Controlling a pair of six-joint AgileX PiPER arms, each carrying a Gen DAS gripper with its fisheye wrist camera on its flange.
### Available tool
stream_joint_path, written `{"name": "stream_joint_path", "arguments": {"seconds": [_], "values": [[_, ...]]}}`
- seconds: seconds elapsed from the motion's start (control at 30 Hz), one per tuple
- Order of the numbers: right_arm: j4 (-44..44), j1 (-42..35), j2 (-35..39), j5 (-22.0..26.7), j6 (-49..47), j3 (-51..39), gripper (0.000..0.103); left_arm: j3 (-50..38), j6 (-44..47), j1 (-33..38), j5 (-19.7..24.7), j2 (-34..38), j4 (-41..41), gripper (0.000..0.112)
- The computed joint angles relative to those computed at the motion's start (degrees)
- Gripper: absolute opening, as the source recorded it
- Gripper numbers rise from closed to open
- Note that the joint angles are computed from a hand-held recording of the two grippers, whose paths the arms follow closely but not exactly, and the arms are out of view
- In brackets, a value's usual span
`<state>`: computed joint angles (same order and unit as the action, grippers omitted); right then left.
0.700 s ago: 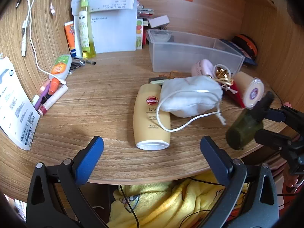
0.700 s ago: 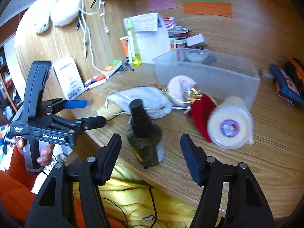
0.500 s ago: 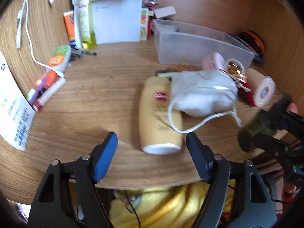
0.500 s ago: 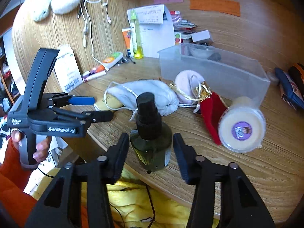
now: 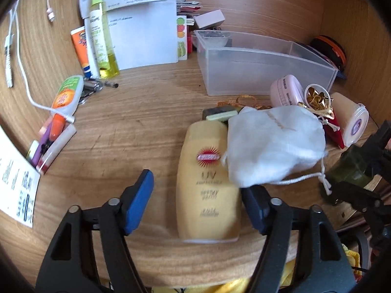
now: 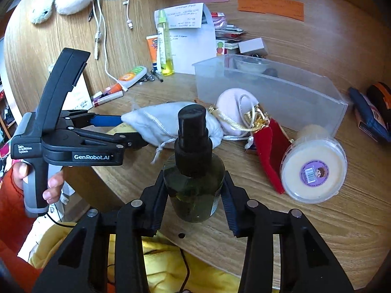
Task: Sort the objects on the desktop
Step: 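Grasp the yellow sunscreen bottle with the left tool while the right holds the green spray bottle, then lift the sunscreen with the left tool while the right carries the spray bottle toward the bin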
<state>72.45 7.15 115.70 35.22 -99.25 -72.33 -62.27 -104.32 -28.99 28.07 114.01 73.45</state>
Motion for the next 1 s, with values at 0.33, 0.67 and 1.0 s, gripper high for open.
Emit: {"name": "stream_joint_path", "arguments": {"seconds": [0.33, 0.67, 1.0], "values": [[1.9, -0.3, -2.2, -2.5, -1.0, -2.3, 0.038, -0.3, 2.5, -0.3, 0.4, -0.1, -1.1, 0.048], [-3.9, -1.3, -0.3, -4.0, 7.0, -10.0, 0.038, 5.4, -5.2, 0.8, 1.6, -4.3, 4.1, 0.048], [-6.4, -0.5, 0.6, -6.9, 10.3, -14.1, 0.038, 7.8, -10.6, 0.1, 4.8, -11.1, 10.4, 0.048]]}}
